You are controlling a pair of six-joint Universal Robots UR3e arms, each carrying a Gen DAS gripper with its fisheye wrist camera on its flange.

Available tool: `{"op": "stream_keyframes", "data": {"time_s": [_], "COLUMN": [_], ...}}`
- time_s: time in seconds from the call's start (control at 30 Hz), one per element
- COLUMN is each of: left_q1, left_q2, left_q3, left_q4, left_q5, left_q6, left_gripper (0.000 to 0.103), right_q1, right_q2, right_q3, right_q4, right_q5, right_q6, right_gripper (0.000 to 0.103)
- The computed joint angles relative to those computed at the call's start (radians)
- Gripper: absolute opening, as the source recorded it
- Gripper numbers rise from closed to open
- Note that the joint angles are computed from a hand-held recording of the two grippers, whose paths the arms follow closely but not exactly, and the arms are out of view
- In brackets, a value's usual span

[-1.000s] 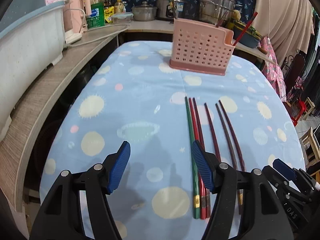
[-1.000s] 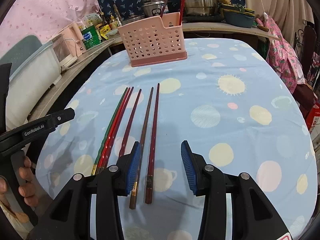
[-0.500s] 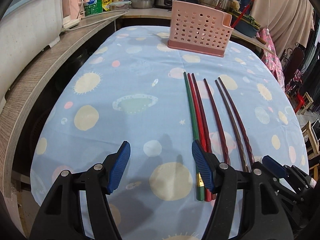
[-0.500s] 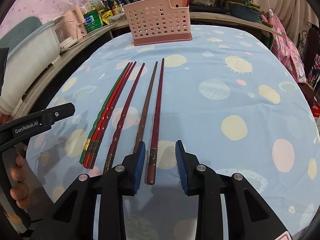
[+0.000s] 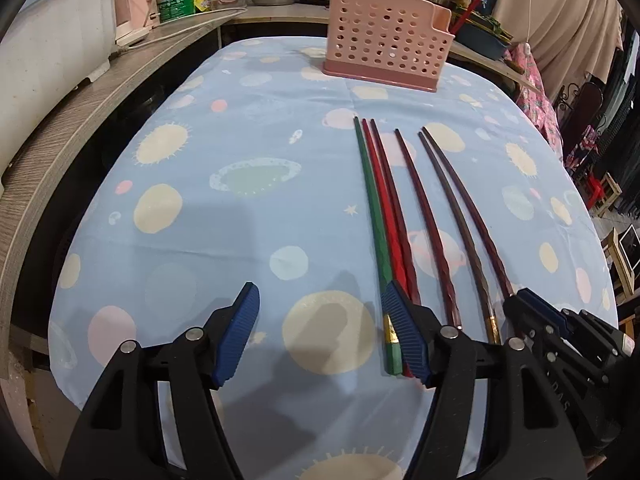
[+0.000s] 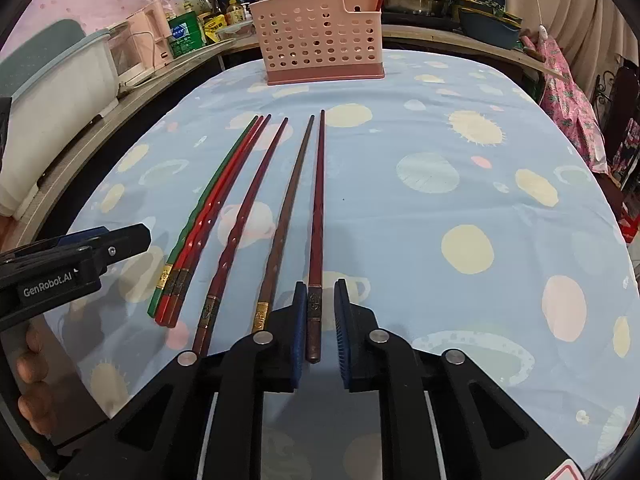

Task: Organize utensils
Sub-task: 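Grasp a dark red chopstick with the right tool while the left tool grasps a green one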

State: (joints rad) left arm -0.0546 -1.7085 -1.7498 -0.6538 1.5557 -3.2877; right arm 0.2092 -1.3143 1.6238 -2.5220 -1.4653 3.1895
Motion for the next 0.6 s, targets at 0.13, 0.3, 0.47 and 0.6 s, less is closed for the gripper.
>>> {"op": "stream_keyframes", "data": {"time_s": [0.13,0.3,0.47,0.6], "left_q1": [-0.016,-0.029,-0.042,-0.047], "left_q2": [0.003,-0.001,-0.012,-0.021], "left_q3": [-0.013,-0.021,-0.024,-0.026], "left_q4": [0.006,0.007,0.011,0.017], "left_q5": [-0.002,0.0,0.015,0.032], "left_q6": [0.007,0.013,0.012,0.012], "left_gripper": [0.066,0.066,0.066,0.066], "right_q1": [-0.01,-0.023,-0.03,-0.031], "right_q2": [-0.013,-0.033,-0.044,-0.046], "right_q3": [0.021,0.047,0.062,0.066], "right_q4": [-0.013,-0.019,-0.023,-0.025], "right_q5": [0.0,0.005,0.011,0.012], "right_q6": [0.009,0.017,0.017,0.017], "right_gripper": [0.007,0.007,0.007,0.007]}}
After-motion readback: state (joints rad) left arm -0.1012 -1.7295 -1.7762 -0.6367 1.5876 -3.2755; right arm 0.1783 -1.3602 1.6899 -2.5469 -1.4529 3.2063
